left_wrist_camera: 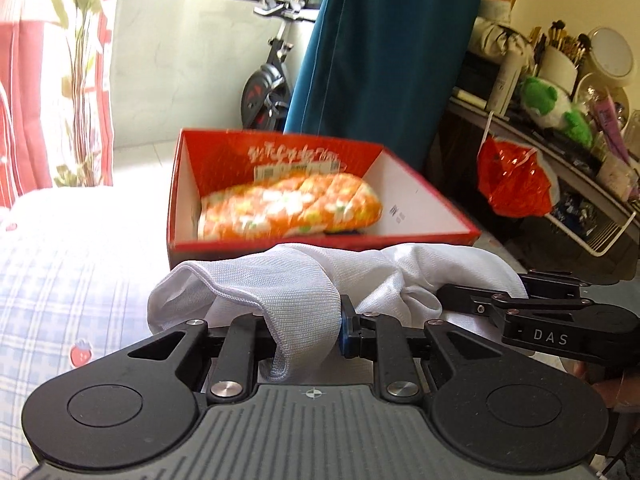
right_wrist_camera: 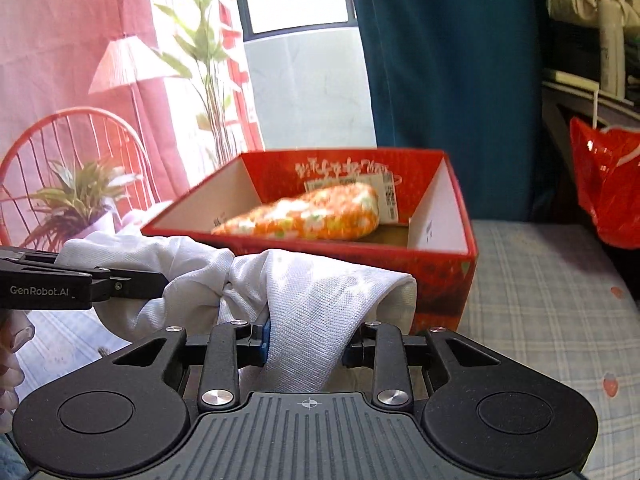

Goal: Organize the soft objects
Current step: 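Lift the white cloth with both tools and carry it over the box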

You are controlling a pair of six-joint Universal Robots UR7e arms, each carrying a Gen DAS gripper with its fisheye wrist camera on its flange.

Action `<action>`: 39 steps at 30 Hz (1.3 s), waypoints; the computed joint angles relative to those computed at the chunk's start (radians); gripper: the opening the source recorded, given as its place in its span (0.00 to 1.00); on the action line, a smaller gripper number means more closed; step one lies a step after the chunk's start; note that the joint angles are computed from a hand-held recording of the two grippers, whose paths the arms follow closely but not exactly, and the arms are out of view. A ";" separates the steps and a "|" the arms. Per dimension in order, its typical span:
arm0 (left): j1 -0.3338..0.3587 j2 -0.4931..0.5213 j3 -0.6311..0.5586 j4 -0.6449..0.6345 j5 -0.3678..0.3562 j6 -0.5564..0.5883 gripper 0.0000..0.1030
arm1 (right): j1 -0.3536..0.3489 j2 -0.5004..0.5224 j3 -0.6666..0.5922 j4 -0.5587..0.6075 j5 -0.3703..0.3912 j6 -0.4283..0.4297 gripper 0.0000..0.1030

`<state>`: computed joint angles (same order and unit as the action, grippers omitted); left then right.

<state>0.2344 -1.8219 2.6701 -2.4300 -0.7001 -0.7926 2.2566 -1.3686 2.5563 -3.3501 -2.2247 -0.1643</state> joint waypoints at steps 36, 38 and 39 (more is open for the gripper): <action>0.217 0.255 -0.189 -0.430 0.022 0.402 0.21 | -0.061 0.095 -0.309 0.129 0.066 -0.168 0.26; 0.252 0.270 -0.210 -0.399 -0.009 0.413 0.21 | -0.084 0.103 -0.328 0.181 0.069 -0.147 0.26; 0.270 0.278 -0.219 -0.377 -0.025 0.414 0.21 | -0.096 0.104 -0.333 0.207 0.071 -0.137 0.26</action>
